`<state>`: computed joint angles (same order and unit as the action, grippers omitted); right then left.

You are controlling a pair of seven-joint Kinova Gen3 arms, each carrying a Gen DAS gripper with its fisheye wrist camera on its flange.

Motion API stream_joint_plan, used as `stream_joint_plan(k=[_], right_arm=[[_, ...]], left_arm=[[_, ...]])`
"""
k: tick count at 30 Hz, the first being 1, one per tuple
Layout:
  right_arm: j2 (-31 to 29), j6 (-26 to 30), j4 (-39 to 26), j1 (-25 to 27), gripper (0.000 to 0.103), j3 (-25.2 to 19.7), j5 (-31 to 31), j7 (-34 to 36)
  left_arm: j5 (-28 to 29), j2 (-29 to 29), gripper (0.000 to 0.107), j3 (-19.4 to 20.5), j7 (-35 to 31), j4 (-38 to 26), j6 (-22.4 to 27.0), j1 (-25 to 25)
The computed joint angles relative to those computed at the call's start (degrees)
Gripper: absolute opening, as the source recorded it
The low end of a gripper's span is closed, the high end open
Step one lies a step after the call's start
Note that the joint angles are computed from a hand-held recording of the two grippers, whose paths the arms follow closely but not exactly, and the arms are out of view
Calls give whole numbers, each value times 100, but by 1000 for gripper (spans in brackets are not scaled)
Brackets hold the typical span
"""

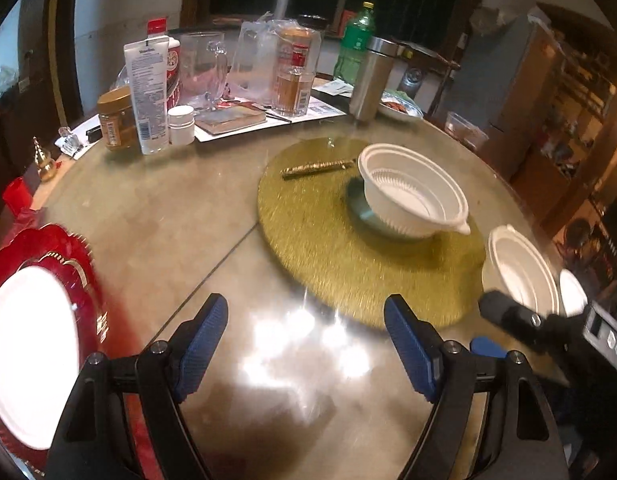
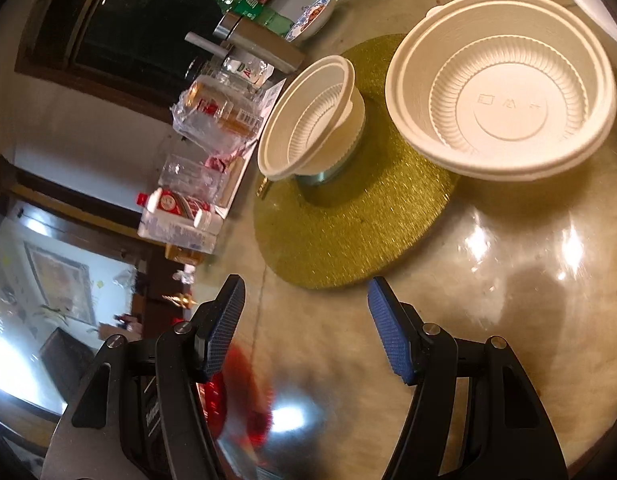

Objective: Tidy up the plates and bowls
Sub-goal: 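Move both grippers back to the bowls on the gold mat, then close both grippers on the rim of the large beige bowl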

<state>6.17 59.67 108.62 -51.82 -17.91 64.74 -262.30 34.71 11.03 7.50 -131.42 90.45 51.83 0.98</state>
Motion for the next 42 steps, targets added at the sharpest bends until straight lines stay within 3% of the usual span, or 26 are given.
stream_joint_plan(k=[4, 9, 16, 26, 35, 37, 42], right_arm=[[-121, -154, 179, 143, 65, 63, 204, -361], [-188, 74, 247, 297, 65, 47, 358, -770], [-138, 395, 36, 504, 65, 118, 98, -636], [92, 136, -343, 815, 65, 386, -303, 111], [250, 171, -682, 937, 65, 614, -953, 1050], [295, 197, -780, 963, 63, 649, -1121, 1338], [311, 1, -742, 1008, 33, 747, -1346, 1526]], left_arm=[[-158, 313, 81, 73, 623, -418, -51, 256], [-388, 750, 81, 189, 1496, -950, -26, 520], [-820, 1104, 81, 285, 2350, -1401, -145, 836], [-1520, 1420, 80, 317, 2906, -1720, -338, 1212], [-1756, 1677, 79, 392, 2977, -1966, -274, 1319], [-1795, 1723, 69, 386, 2989, -2010, -245, 1338], [-1935, 1768, 41, 390, 2860, -2040, -216, 1417]])
